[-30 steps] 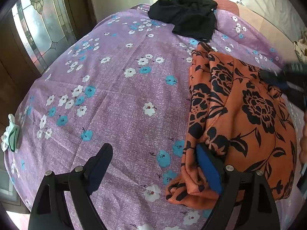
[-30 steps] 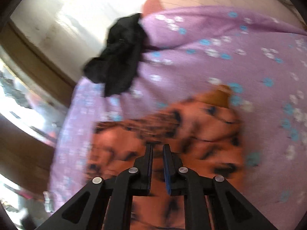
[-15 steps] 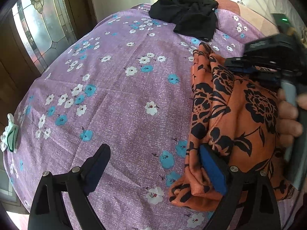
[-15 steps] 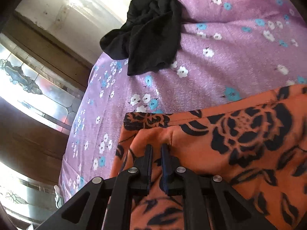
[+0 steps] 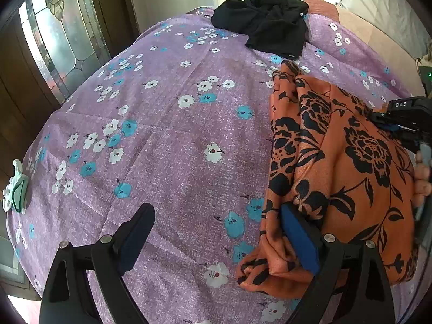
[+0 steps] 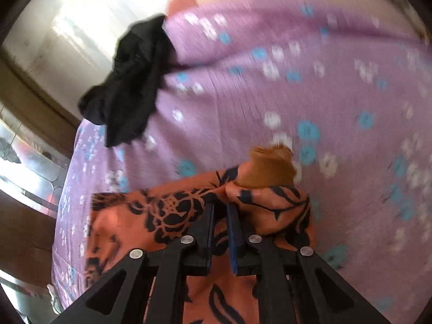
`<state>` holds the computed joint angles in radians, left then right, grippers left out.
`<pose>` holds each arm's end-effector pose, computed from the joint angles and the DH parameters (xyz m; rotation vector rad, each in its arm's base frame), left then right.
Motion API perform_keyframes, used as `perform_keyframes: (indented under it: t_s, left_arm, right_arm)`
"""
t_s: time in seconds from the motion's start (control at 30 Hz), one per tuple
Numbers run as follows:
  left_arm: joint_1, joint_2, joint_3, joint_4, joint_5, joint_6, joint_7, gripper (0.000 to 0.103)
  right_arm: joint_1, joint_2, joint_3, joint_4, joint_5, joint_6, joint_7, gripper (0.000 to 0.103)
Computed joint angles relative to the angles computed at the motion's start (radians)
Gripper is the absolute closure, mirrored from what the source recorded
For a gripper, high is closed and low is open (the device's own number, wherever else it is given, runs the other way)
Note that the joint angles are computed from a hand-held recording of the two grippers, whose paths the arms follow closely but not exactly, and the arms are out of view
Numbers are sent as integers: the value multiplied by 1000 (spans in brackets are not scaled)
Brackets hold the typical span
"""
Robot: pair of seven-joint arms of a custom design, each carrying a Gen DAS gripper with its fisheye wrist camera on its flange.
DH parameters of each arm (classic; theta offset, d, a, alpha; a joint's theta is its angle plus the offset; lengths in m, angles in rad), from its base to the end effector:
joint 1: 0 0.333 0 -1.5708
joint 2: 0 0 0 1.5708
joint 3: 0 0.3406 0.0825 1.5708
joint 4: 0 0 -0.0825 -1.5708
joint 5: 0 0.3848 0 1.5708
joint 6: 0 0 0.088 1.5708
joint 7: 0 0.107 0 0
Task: Fold small clothes
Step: 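Lift and fold the blouse over itself with the right gripper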
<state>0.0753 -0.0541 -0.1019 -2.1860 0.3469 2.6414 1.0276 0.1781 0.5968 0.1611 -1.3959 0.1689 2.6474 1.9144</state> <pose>0.5614 -0.0245 0.4906 -2.0966 1.6235 -0.4395 0.7459 0.2237 0.4582 -1.5708 1.8911 -0.1251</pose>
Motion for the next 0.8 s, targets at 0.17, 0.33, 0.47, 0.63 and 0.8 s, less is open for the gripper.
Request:
perform_keyframes:
  t_s: [0.17, 0.33, 0.47, 0.63, 0.8]
  left_arm:
    - [0, 7, 3, 6, -5, -3, 1, 6]
    - [1, 7, 5, 5, 9, 0, -6, 6]
    - [1, 5, 4, 2, 9, -1, -16, 6]
    - [1, 1, 1, 1, 25, -5, -33, 6]
    - [3, -6, 1, -8, 27, 3, -36, 6]
  right_arm:
    - [-26, 13, 25, 21, 35, -1, -28, 91]
    - [-42, -67, 36, -74, 76, 15, -58, 91]
    - [-35, -151, 54, -166, 81, 46, -140, 90]
    - [-69, -304, 122, -337, 236, 89, -352, 90]
    - [-43, -420, 116, -470, 355, 53, -480, 90]
